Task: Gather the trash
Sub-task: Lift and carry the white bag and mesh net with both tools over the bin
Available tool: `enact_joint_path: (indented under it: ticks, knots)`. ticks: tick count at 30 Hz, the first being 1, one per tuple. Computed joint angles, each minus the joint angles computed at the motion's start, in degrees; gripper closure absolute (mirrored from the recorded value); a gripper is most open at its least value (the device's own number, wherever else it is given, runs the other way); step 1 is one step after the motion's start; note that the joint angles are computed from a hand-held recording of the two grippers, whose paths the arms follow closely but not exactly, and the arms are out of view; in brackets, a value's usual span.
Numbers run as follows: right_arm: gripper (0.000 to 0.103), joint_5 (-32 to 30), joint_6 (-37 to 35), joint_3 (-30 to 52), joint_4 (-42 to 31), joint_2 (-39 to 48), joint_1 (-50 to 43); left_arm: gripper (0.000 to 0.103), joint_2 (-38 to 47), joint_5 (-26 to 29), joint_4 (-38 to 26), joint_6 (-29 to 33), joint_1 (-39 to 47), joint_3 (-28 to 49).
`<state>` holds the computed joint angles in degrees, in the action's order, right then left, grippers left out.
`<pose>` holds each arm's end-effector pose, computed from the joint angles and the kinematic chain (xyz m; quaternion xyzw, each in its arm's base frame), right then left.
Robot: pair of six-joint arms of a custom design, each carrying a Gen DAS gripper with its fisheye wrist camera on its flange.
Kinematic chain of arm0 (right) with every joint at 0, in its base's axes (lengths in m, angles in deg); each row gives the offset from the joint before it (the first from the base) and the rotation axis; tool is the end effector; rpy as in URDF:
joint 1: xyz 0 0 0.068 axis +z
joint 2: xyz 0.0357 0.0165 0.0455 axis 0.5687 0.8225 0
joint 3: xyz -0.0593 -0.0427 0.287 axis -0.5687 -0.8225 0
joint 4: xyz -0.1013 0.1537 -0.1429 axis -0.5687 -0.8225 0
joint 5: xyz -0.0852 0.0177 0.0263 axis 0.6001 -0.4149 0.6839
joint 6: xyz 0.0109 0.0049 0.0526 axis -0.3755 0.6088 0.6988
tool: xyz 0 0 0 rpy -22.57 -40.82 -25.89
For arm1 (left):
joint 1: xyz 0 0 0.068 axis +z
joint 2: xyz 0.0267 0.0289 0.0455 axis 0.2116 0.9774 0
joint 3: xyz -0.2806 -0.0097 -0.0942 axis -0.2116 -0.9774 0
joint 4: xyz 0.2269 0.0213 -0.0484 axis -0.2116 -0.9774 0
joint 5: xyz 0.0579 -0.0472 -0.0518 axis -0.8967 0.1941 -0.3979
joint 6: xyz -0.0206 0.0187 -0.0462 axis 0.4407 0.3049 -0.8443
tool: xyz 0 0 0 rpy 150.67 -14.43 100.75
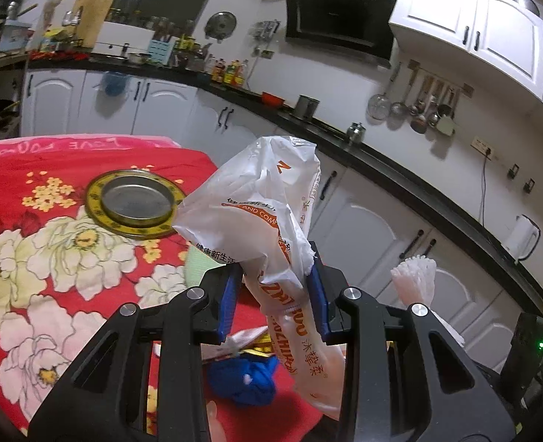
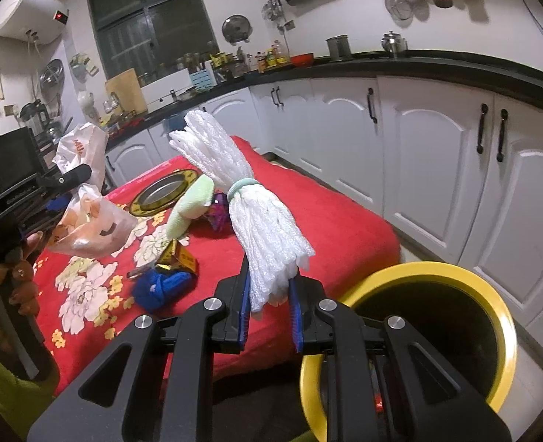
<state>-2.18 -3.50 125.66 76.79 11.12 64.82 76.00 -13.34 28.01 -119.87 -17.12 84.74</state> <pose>0.2881 0.1807 0.2413 -0.2758 0.8359 0.2700 0.3902 0.1620 -0.0668 0.2889 -0.2615 0.7948 -0.0689 0.5433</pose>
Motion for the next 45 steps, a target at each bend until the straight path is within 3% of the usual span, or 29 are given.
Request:
enact_joint_path:
  ticks: [22, 45]
  knots:
    - [0.086, -2.56, -1.11, -6.95, 2.15, -3.70, -11.26, 0.077, 18.25, 0.72, 10.12, 3.06, -10.23, 6.73]
    - [0.086, -4.72, -3.27, -10.58, 3.45, -1.33, -21.29, 0.076, 35.03, 5.44, 14.07, 6.04, -14.81, 15.50]
